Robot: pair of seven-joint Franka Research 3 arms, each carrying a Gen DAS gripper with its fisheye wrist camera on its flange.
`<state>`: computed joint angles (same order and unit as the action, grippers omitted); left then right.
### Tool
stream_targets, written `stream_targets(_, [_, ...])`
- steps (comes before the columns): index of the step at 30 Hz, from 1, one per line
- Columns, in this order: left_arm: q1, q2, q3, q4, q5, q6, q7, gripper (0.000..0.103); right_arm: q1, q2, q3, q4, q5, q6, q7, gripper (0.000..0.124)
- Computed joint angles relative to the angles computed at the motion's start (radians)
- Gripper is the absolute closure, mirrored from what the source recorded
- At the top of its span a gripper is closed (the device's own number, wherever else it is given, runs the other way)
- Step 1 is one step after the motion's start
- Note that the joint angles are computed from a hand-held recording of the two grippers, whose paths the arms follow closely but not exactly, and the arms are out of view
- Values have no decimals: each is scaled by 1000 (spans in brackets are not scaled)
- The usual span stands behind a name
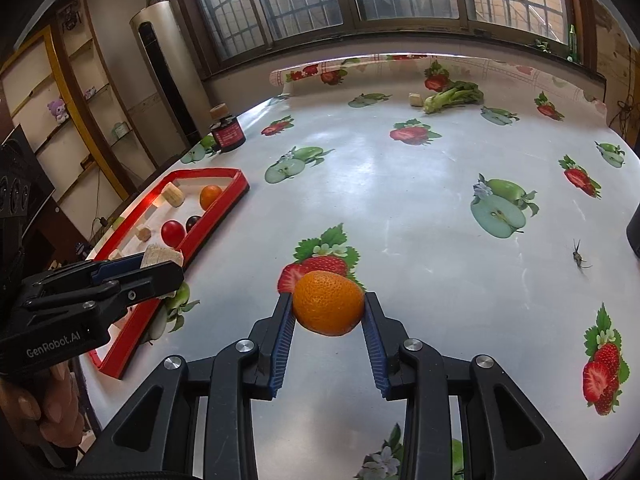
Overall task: Organize fruits
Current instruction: 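Carry the square cork with the left tool while the right tool carries the orange over the tray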
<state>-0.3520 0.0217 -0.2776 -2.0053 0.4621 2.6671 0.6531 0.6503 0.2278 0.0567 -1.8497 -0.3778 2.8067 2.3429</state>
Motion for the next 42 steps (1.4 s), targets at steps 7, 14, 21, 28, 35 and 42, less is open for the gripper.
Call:
stream_targets(7, [23, -53, 8, -59, 15, 6, -39, 68, 18, 38, 8, 56, 20, -14, -29, 89])
stream_targets(14, [49, -104, 6, -111, 48, -1, -79, 68, 42, 82, 8, 126, 50, -33, -78, 89])
stream_targets(21, [73, -140, 9, -157, 44, 2, -92, 68, 68, 130, 4, 204, 83, -49, -126, 89])
stream_targets(28, [97, -173, 15, -200, 32, 14, -101, 68, 92, 190, -1, 297, 121, -78, -177, 89])
stream_targets(35, [128, -210, 28, -249, 6, 28, -105, 68, 112, 252, -5, 392, 159, -107, -226, 89])
stream_targets(42, [151, -236, 34, -282, -15, 39, -102, 68, 125, 309, -2, 475, 204, -130, -276, 89])
